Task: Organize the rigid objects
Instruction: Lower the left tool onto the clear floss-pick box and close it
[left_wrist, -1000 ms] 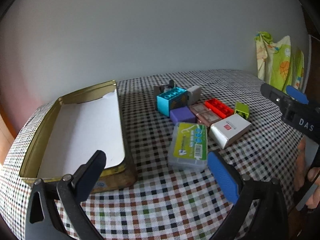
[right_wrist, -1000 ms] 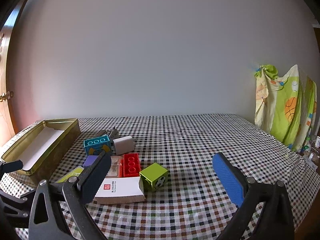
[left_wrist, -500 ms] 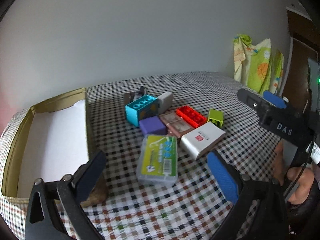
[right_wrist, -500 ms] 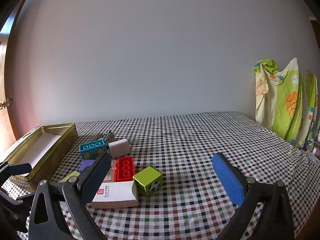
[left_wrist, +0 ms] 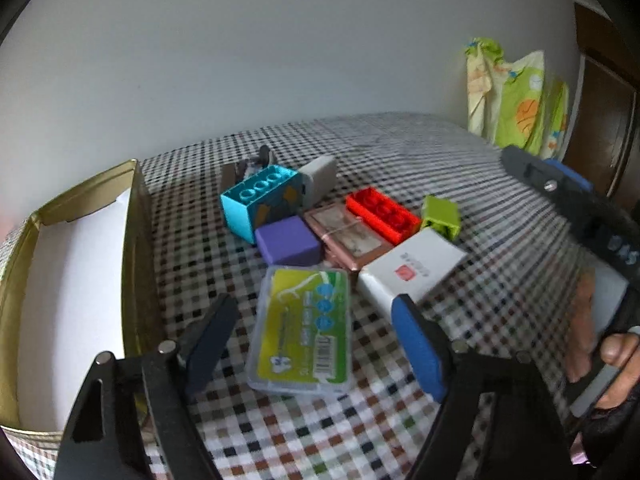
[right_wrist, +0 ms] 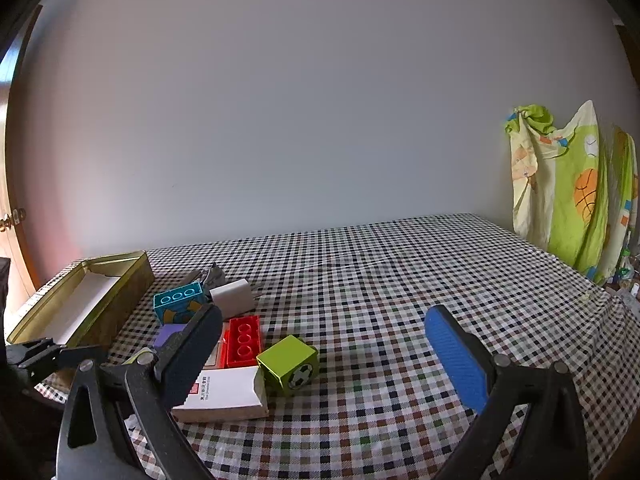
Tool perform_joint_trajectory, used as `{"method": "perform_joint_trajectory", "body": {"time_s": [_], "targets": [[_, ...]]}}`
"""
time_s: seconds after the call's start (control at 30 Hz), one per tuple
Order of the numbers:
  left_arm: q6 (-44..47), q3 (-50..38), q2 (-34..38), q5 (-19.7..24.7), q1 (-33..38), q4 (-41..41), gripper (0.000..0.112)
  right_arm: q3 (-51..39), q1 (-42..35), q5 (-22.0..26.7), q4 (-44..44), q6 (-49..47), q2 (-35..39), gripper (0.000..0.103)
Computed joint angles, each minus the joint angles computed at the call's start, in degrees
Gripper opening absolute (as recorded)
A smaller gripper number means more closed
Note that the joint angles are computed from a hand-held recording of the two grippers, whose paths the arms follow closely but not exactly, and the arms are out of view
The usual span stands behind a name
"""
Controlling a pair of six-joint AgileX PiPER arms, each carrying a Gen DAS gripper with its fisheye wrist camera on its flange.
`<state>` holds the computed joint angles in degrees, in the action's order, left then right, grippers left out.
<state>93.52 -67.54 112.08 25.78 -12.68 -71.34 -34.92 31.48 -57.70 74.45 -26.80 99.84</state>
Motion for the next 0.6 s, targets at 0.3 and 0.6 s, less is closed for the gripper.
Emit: {"method": "perform_joint_trajectory", "body": {"time_s": [0.3, 0.6], "targets": [[1.78, 0.37, -0.6, 0.47, -0.49, 0.29, 0.062, 0.97, -2.98, 3.48, -3.34, 3.62, -0.88, 0.102], [-11.68, -4.98, 3.17, 0.7, -1.1, 13.73, 0.067, 2.2, -4.64, 4.69, -6.47, 7.35, -1.28, 0.102]]}}
